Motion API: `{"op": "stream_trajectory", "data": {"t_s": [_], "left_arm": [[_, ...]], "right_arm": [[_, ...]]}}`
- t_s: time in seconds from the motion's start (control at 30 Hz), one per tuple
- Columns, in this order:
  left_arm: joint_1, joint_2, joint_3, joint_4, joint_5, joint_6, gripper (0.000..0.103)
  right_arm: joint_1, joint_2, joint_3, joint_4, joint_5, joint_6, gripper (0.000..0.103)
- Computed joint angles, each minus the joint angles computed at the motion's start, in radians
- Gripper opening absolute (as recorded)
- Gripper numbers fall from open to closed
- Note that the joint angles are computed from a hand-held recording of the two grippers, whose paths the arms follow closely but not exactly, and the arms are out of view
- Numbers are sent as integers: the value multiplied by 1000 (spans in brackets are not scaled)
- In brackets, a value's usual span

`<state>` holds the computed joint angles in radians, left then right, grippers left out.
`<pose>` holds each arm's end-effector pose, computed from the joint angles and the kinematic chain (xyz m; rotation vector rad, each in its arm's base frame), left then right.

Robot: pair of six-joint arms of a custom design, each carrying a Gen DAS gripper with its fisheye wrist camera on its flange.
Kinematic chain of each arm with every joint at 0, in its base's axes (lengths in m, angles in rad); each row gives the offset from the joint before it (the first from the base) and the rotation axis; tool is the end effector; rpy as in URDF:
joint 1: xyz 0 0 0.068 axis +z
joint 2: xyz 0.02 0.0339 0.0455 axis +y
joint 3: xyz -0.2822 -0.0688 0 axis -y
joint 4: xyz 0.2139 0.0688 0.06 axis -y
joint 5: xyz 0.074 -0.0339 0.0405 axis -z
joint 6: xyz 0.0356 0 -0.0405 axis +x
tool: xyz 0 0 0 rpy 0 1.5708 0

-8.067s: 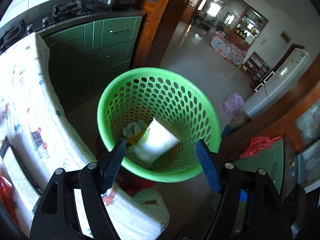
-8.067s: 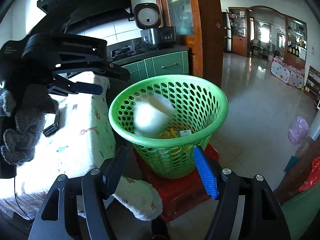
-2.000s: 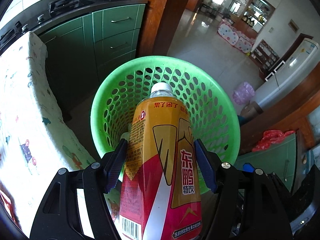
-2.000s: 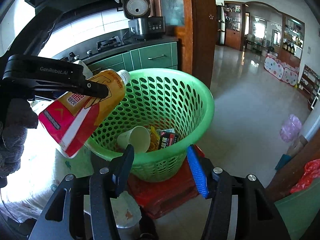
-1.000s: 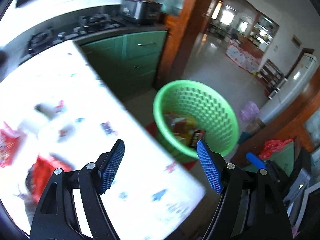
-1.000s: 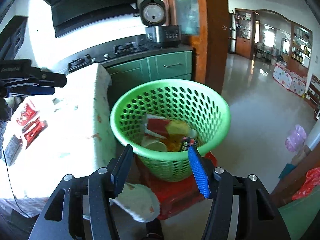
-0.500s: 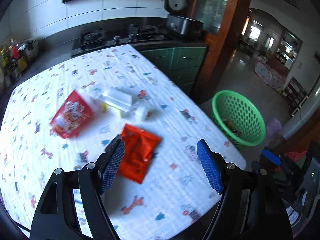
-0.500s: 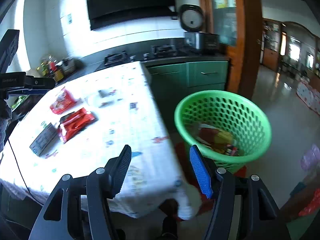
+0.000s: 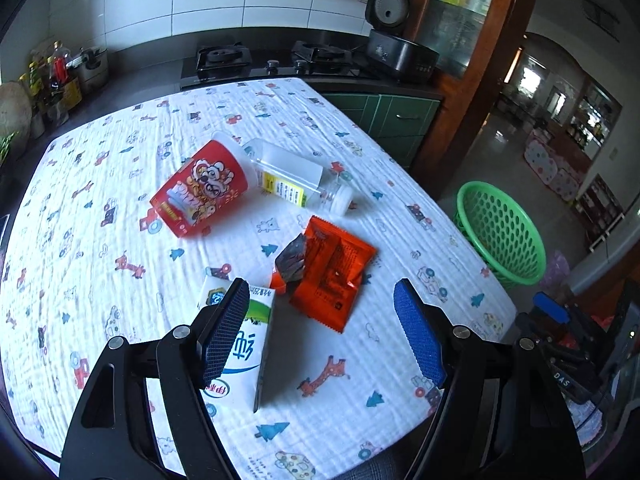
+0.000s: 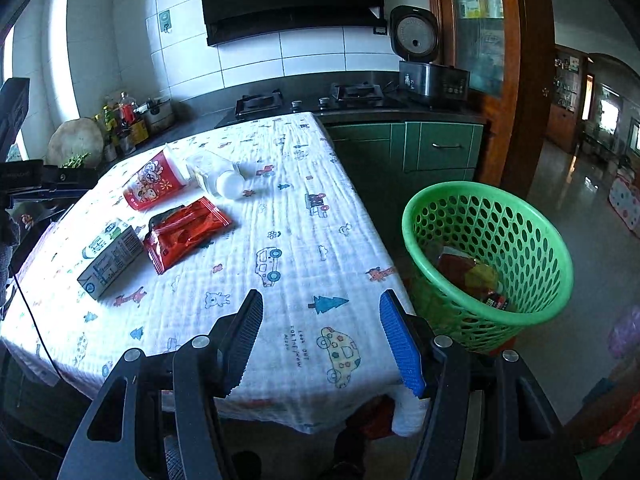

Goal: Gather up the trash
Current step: 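Move both grippers back over the table toward the milk carton and red bag, then grasp the white milk carton with the left gripper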

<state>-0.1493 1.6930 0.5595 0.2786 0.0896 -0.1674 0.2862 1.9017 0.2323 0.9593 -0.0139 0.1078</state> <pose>0.2677 -0.0435 0.1426 0.0188 2.4368 -0.2516 0.2238 0.0664 0.0902 -0.2113 2.2809 0.2214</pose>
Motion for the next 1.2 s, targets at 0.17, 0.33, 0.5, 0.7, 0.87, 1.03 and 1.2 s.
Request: {"op": "stream_trajectory", "data": {"t_s": [0.17,0.33,0.5,0.7,0.87,1.03,1.2], "left_arm": [[25,-12,-27,11,22,5,74],[46,-14,-34,15,31,9,74],[45,19,-31,26,32,14,74],[50,43,-34,46,44,21,74],[52,58,-47,63,48,35,74],[56,80,-74,96,45,66,74],[73,133,-88,147,-33,112,79]], "right_arm": [[24,-11,-2,-7,17,17,59],[39,-17,-2,-10,25,26,59],[37,8,3,3,16,35,59],[34,24,5,10,6,35,59],[43,50,16,24,-12,37,59],[82,68,50,-1,-7,40,59],[124,62,84,-37,7,49,59]]}}
